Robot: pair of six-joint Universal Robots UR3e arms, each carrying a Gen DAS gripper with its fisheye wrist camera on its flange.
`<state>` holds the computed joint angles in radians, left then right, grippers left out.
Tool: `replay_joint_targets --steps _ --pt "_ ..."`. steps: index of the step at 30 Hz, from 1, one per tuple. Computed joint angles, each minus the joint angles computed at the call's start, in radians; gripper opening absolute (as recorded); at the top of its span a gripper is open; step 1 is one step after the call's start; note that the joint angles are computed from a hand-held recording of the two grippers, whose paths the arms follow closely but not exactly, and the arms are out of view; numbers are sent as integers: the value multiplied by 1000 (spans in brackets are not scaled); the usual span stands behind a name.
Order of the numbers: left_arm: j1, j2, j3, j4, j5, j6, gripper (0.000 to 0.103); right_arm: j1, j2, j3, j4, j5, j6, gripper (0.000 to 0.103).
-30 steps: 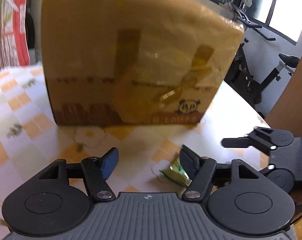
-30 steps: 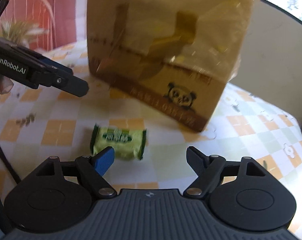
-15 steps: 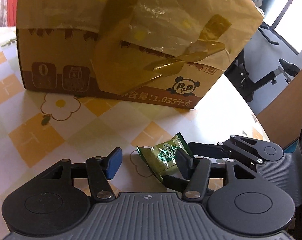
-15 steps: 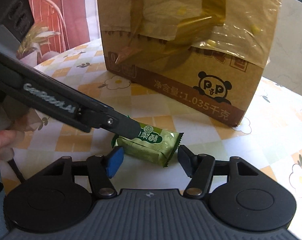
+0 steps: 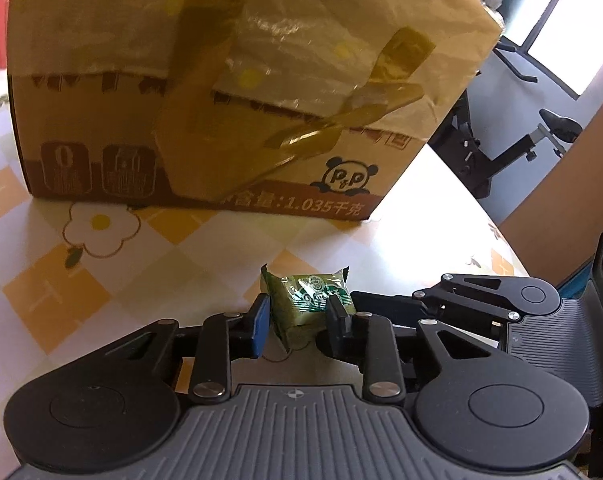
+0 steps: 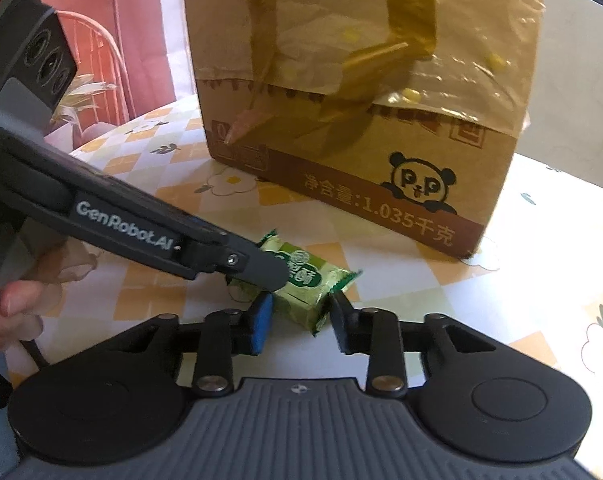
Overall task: Organize snacks
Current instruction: 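Carry the green biscuit packet over the box and open both tools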
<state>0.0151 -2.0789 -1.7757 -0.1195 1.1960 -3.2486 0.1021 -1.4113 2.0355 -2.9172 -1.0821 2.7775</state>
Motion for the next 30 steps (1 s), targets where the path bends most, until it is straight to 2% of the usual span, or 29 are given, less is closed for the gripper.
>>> replay_joint_targets --steps 10,17,20,23,25,30 --pt "17 130 -14 11 -25 -1 31 -16 -103 -64 64 23 13 33" --pt "43 225 108 -37 -42 0 31 -29 -117 -291 157 57 34 33" --pt "63 217 219 -99 -61 -4 31 -23 -66 -441 197 61 44 33" --pt "82 173 383 -214 -84 -3 31 -1 15 -591 215 36 44 33" --pt "88 111 517 -286 -90 -3 31 13 101 -722 243 13 55 33" --pt "65 -117 946 -529 -26 24 32 36 333 -1089 395 -31 97 33"
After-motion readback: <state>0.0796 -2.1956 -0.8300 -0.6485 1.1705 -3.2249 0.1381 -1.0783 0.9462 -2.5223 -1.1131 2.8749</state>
